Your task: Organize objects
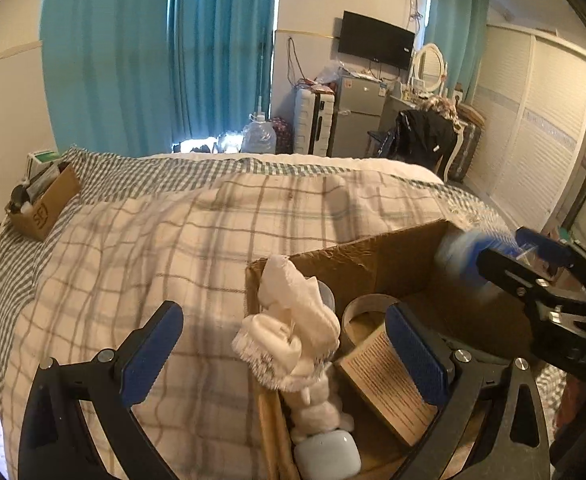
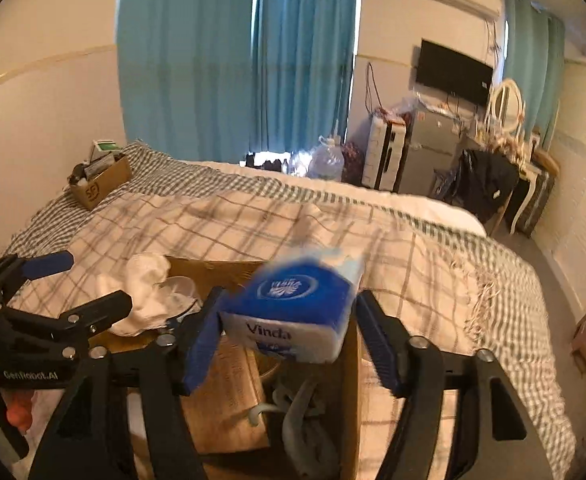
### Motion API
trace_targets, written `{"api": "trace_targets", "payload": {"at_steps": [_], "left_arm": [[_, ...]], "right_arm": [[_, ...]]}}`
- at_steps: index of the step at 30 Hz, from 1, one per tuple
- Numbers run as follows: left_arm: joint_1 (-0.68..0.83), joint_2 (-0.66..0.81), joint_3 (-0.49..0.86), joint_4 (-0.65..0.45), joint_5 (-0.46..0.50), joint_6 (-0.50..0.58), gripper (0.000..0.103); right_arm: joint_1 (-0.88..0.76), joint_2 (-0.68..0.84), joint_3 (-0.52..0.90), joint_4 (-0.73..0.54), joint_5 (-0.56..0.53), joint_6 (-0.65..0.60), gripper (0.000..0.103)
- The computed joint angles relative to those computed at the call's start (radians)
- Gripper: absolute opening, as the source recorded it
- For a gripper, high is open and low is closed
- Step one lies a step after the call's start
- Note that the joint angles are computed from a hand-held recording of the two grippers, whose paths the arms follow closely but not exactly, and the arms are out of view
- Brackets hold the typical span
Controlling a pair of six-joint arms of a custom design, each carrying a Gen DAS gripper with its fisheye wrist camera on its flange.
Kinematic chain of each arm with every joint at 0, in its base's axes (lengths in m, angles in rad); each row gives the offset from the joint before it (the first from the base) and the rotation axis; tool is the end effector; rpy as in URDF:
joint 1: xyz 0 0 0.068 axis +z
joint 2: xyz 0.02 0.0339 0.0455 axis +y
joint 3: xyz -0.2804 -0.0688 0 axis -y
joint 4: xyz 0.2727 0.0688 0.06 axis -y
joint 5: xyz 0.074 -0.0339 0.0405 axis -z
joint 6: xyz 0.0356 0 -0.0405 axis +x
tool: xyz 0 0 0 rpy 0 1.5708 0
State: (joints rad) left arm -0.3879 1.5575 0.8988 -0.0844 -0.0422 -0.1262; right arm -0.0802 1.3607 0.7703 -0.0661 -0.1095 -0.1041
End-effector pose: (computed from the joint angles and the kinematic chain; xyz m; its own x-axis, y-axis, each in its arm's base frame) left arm 0.3239 -0.1307 0.2003 -0.6653 0.1360 -0.7341 0.2675 0.9614 -0.0644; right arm 0.3074 -0.0208 0.2190 -0.6044 -0.0550 -0.7948 -0.0698 0.9974 -0.0160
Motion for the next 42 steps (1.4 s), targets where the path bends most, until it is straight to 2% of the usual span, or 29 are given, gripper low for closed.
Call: {"api": "trace_targets", "payload": {"at_steps": [3,6,12,18,23,25,28,30,34,37,42], "left_arm": [[-0.017,0.016,0.014,-0.009,-0.017,0.0,0.103],[-0.039,-0.027,0.001,-0.036,-0.037,-0.011,0.103],[-0.098,-0.231,-0.02,-0.167,-0.092,-0.049,0.103],[-0.191,-0.492,-0.033,-0.32,-0.208,-0.086,0.103],[-0.254,-0.643,-0.061,-0.395,-0.294,-0.129,0.103],[-0.246,-0.687,-0.089,-0.401,-0.282,-0.15,0.103],[-0.232,-0.762,-0.162,-0.382,-0.287,-0.175,0.103],[-0.244,-0.801,-0.221,-0.347,-0.319,-0.181,0.103],[-0.266,-0.833,-0.317,-0.275,-0.398,-0.162,0.103],[-0.232,-0.839,-0.381,-0.225,-0.367,-0.155,0.103],[-0.193,-0.846,-0.443,-0.197,-0.302,-0.175,0.103]], "right_arm": [[-0.058,-0.03,-0.015,0.005,-0.069,0.006,0.082],[-0.085,-0.112,-0.041,-0.034,-0.073,0.003,0.087],[-0.154,-0.371,-0.027,-0.282,-0.047,-0.05,0.088],[-0.267,-0.689,0.051,-0.584,-0.119,-0.112,0.102],[-0.289,-0.809,0.112,-0.742,-0.12,-0.163,0.102],[-0.236,-0.861,0.104,-0.777,-0.066,-0.155,0.102],[-0.08,-0.939,0.044,-0.779,0.102,-0.105,0.102],[0.0,-0.993,-0.022,-0.76,0.167,-0.076,0.102],[-0.006,-1.075,-0.193,-0.668,0.128,-0.027,0.102],[-0.028,-1.046,-0.276,-0.583,0.107,0.019,0.102],[0.045,-0.98,-0.323,-0.52,0.241,0.061,0.102]]}}
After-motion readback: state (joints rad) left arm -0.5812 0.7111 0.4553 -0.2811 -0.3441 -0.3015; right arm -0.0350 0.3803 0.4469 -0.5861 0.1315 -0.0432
